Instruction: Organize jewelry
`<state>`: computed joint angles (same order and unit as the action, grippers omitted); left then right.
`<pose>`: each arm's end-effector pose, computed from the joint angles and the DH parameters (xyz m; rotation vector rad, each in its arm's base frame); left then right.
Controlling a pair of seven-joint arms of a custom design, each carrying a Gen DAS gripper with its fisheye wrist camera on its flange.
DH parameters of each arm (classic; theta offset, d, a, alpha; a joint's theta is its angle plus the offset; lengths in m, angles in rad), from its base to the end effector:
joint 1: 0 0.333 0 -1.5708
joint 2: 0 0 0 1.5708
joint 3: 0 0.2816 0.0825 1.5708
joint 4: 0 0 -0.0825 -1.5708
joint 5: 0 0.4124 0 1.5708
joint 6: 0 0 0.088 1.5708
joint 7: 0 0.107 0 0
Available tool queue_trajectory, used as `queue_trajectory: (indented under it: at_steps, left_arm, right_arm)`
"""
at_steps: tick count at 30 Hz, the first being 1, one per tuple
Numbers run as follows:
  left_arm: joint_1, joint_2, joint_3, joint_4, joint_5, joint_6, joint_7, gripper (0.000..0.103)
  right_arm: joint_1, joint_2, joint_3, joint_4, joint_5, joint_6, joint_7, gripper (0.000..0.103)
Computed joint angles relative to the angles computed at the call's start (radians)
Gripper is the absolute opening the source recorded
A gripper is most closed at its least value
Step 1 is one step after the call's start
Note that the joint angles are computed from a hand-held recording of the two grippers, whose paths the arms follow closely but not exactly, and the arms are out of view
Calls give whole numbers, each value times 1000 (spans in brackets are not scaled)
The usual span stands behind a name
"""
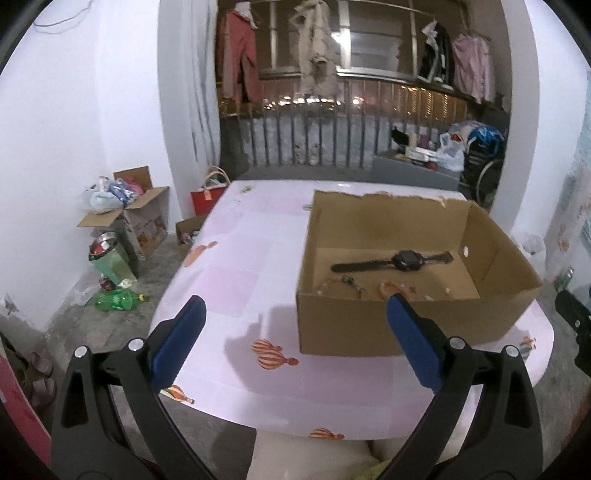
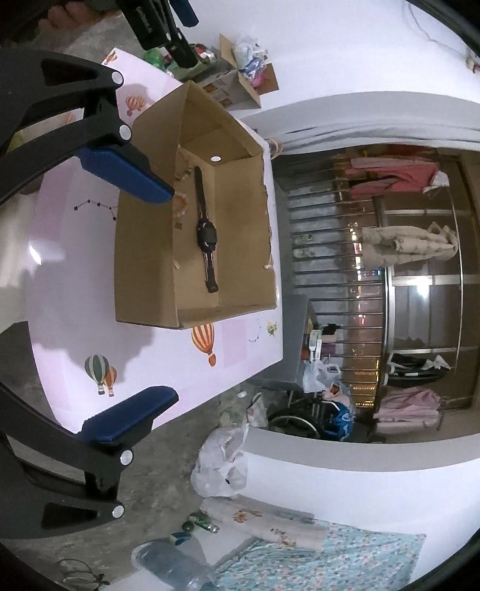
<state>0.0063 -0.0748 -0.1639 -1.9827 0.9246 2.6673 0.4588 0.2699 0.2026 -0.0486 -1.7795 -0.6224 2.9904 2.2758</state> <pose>0.5999 -0.1213 0.5325 -1.7840 1.3560 -0.6988 0.6543 0.1920 0.5079 -1.6396 1.4988 -0.8344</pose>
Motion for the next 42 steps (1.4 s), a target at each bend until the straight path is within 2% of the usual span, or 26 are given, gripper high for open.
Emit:
queue_trajectory:
  at_steps: [3, 6, 8, 13, 17, 29, 42]
  left_arm:
    - [-1, -4, 7, 3, -45, 20, 71, 95]
    - [5, -8, 2, 3, -30, 27, 60, 95]
    - [6, -7, 1, -1, -38, 27, 60, 95]
    - [-8, 14, 6, 0, -191, -1, 194, 95]
    - [-16, 22, 12, 2, -259, -32, 252, 95]
    - [-30, 56, 19, 52, -234, -109, 259, 95]
    - [-32, 57, 35, 50, -284, -132, 276, 95]
  right_arm:
    - [6, -8, -3, 7, -4, -21, 25, 97]
    - [35, -17, -34, 11, -112, -29, 124, 97]
    - [31, -13, -24, 18, -127, -49, 132, 97]
    - [-6, 3, 49, 23, 46, -143, -28, 97]
    - [-2, 14, 54, 35, 103, -198, -72, 97]
    - [7, 62, 50, 109, 149, -326, -109, 97]
    - [15, 77, 40, 134, 134, -354, -87, 97]
